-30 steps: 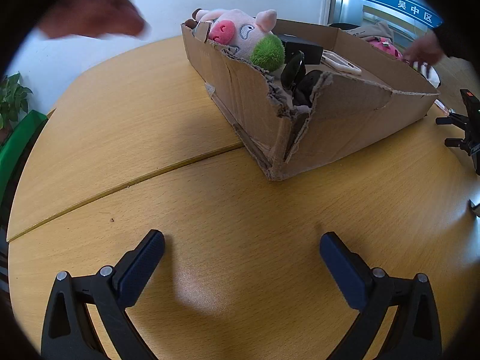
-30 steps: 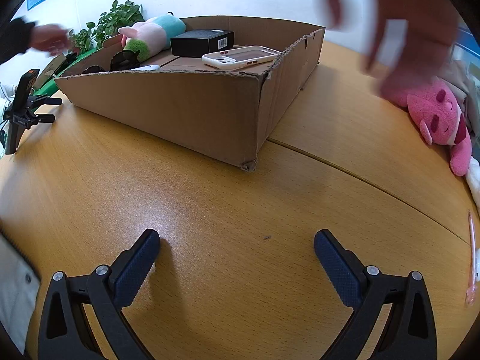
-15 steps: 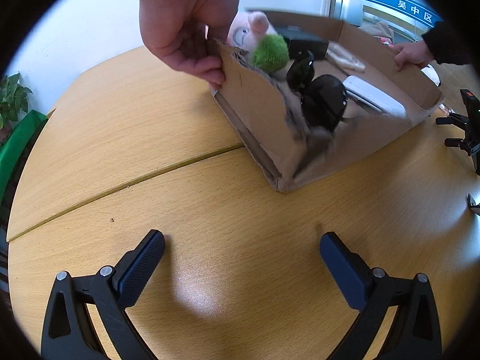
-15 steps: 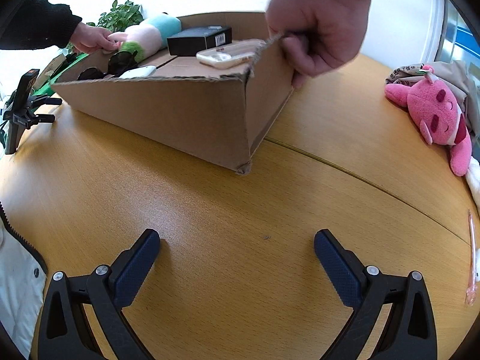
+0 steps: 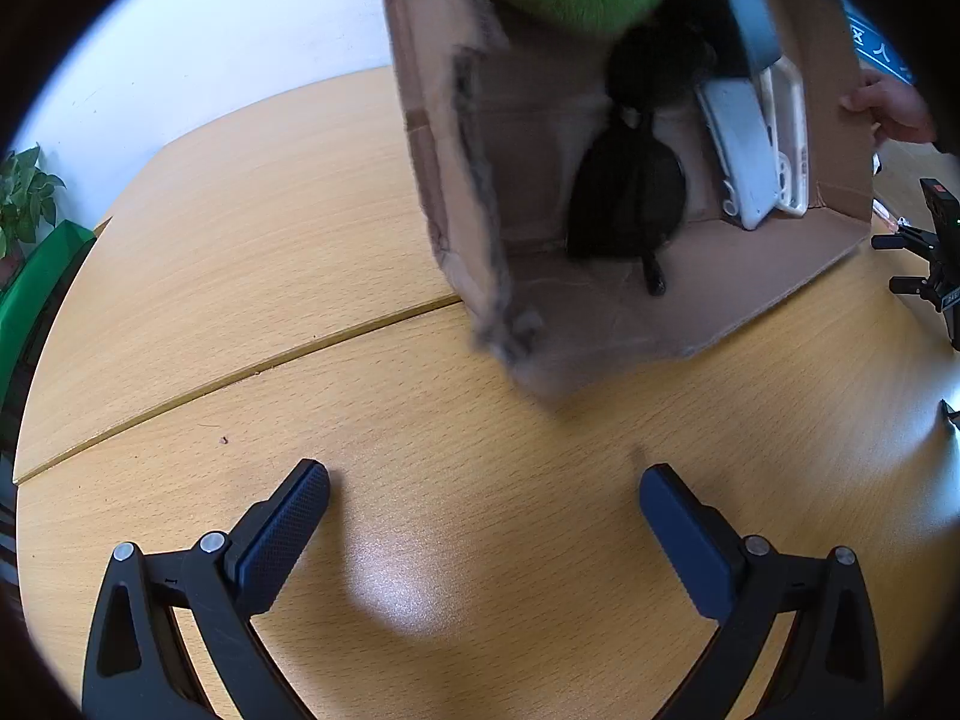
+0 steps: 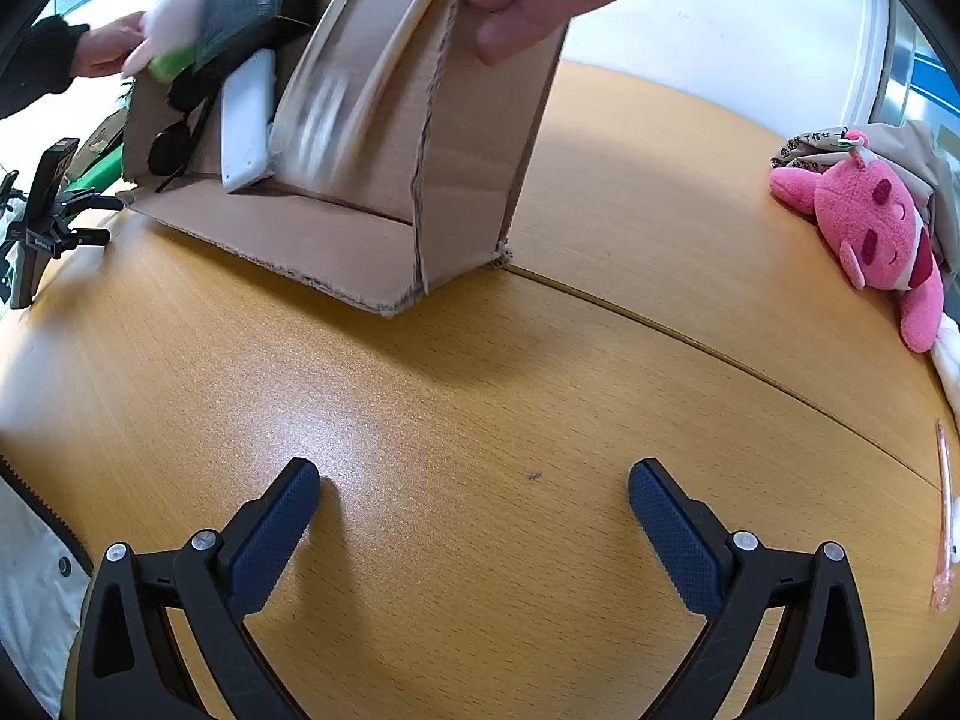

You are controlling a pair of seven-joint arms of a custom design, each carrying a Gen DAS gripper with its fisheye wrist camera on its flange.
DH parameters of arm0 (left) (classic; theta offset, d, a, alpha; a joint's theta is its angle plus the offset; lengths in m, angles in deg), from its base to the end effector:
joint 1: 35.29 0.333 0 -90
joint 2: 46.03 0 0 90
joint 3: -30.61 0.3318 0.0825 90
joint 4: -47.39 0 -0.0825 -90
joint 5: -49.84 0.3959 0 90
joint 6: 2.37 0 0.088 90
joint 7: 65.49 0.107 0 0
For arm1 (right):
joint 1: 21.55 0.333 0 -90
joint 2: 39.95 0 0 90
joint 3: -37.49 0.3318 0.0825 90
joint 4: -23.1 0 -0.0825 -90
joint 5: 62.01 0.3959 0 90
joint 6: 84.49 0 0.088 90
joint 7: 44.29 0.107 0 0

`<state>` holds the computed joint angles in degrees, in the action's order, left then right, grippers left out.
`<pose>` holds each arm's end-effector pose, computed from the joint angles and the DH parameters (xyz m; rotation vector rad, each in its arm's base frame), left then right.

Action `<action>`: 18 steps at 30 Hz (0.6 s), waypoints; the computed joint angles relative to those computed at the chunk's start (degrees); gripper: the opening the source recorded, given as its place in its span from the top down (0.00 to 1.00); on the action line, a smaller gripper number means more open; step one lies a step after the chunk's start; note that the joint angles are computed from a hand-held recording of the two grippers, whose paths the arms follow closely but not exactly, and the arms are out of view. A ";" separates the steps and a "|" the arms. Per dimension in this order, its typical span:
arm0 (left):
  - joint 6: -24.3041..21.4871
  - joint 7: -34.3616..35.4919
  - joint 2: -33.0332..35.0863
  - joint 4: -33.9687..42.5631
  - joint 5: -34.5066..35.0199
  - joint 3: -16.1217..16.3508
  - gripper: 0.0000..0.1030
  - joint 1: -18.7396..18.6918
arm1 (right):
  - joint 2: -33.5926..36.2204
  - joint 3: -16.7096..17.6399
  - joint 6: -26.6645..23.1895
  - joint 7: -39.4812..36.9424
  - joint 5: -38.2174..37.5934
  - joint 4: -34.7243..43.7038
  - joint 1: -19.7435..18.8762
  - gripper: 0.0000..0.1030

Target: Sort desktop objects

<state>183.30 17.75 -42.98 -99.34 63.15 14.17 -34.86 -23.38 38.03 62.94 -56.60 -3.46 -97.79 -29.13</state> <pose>0.4767 -0.1602 0.3244 -1.4869 2.2302 -0.6949 0.5952 -0.0879 0.2960 -2.3713 0.9309 -0.3336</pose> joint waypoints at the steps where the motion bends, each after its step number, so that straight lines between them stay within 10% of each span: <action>1: -0.03 0.79 -0.01 -0.02 -0.75 -1.75 0.00 1.63 | -0.01 0.00 -0.02 -0.02 0.00 -0.02 -0.02 0.00; 18: -0.52 14.72 0.65 -0.04 -13.17 -28.16 0.00 25.95 | -0.16 -0.03 0.05 0.21 -0.18 -0.20 0.08 0.00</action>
<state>182.78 32.48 -42.33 -99.38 49.98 -14.00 -8.91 -23.55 38.01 62.99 -56.39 -3.64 -97.99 -29.05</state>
